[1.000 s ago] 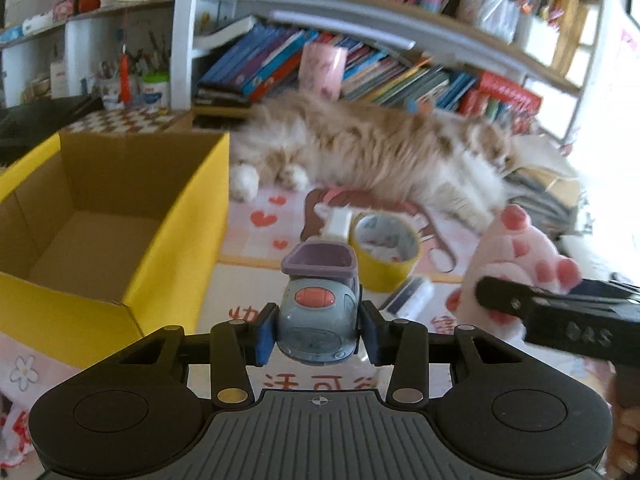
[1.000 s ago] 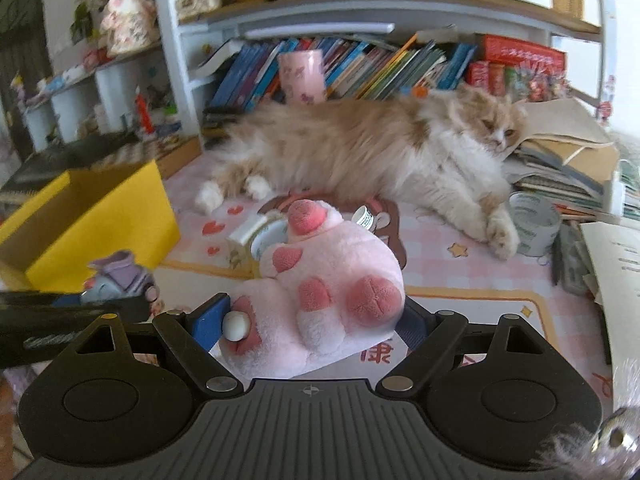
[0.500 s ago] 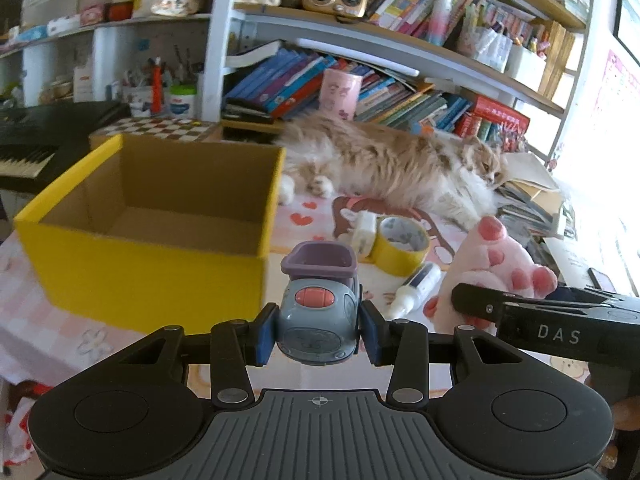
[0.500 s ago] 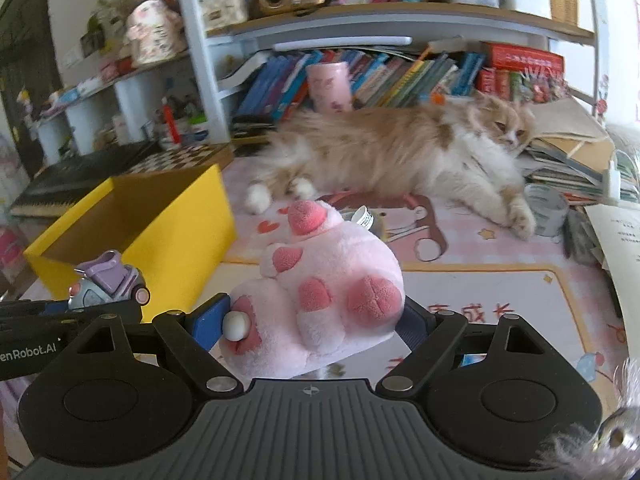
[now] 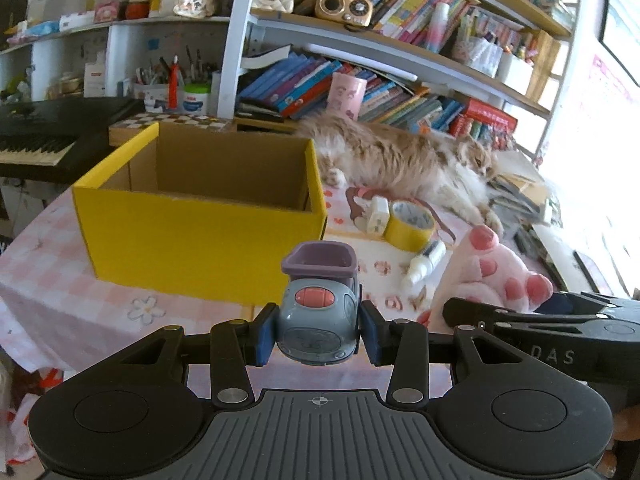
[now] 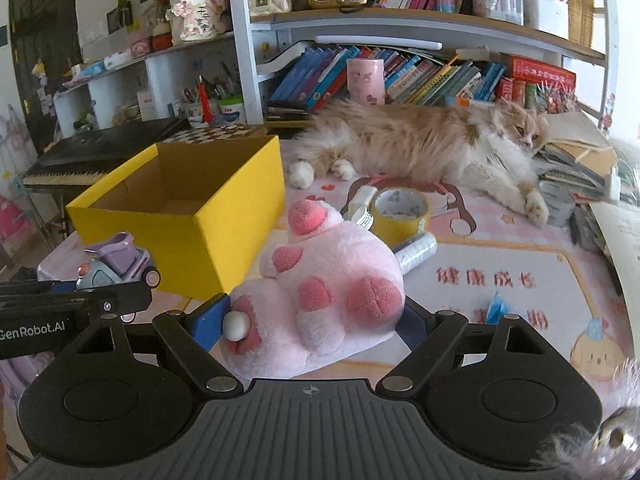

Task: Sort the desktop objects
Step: 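Lift the toy car with the left gripper while the right gripper carries the plush pig toward the yellow box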

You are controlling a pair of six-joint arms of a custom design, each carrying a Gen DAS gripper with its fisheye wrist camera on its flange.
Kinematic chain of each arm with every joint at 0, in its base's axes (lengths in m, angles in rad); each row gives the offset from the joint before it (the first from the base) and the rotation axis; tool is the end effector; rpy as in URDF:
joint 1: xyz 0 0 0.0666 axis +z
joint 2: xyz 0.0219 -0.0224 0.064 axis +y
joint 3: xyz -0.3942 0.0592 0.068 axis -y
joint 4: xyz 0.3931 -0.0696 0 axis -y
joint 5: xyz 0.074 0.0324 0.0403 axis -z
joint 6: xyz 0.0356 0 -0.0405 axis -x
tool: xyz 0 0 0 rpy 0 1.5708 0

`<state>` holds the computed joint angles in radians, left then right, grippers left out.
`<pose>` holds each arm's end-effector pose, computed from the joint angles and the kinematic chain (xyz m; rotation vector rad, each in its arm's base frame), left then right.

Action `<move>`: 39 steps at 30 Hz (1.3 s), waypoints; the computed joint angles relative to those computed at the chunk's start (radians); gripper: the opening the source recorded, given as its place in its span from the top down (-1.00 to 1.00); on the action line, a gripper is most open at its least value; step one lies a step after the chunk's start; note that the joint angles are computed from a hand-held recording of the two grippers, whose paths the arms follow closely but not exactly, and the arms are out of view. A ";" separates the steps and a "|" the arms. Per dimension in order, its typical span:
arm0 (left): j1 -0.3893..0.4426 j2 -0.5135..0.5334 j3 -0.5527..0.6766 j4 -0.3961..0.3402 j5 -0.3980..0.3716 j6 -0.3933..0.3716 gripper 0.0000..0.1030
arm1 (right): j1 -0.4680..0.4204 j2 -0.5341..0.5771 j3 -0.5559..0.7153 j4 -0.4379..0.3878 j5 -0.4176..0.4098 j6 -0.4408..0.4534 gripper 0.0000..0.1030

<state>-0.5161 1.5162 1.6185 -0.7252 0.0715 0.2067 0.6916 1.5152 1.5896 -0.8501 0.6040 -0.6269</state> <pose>0.4753 -0.2731 0.5040 0.3846 2.2005 -0.4798 0.4241 0.3244 0.4847 0.2132 2.1747 0.0237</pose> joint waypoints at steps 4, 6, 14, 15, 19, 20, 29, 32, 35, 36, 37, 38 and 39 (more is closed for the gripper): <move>0.028 -0.058 -0.062 0.000 0.030 -0.038 0.19 | 0.057 0.018 0.019 -0.056 0.045 -0.096 -0.64; 0.044 -0.082 -0.087 -0.010 0.044 -0.058 0.19 | 0.087 0.023 0.020 -0.066 0.065 -0.133 -0.64; 0.089 -0.158 -0.160 -0.046 0.075 -0.120 0.19 | 0.169 0.074 0.068 -0.121 0.092 -0.260 -0.64; 0.095 -0.167 -0.169 -0.045 0.075 -0.125 0.19 | 0.173 0.077 0.071 -0.123 0.090 -0.268 -0.64; 0.109 -0.186 -0.187 -0.054 0.076 -0.131 0.19 | 0.188 0.092 0.087 -0.128 0.088 -0.296 -0.64; 0.112 -0.188 -0.188 -0.056 0.076 -0.130 0.19 | 0.191 0.096 0.091 -0.130 0.088 -0.301 -0.64; 0.134 -0.209 -0.209 -0.070 0.085 -0.136 0.19 | 0.208 0.124 0.123 -0.129 0.068 -0.284 -0.64; 0.138 -0.210 -0.211 -0.073 0.087 -0.140 0.19 | 0.211 0.132 0.135 -0.134 0.063 -0.277 -0.64; 0.142 -0.214 -0.215 -0.069 0.088 -0.140 0.19 | 0.214 0.139 0.145 -0.134 0.065 -0.266 -0.64; 0.142 -0.214 -0.216 -0.067 0.088 -0.139 0.19 | 0.215 0.141 0.147 -0.134 0.065 -0.262 -0.64; 0.143 -0.214 -0.217 -0.065 0.088 -0.138 0.19 | 0.216 0.143 0.149 -0.135 0.065 -0.260 -0.64; 0.144 -0.214 -0.217 -0.065 0.089 -0.138 0.19 | 0.216 0.144 0.151 -0.136 0.062 -0.256 -0.64; 0.144 -0.214 -0.218 -0.065 0.090 -0.137 0.19 | 0.217 0.145 0.153 -0.137 0.059 -0.254 -0.64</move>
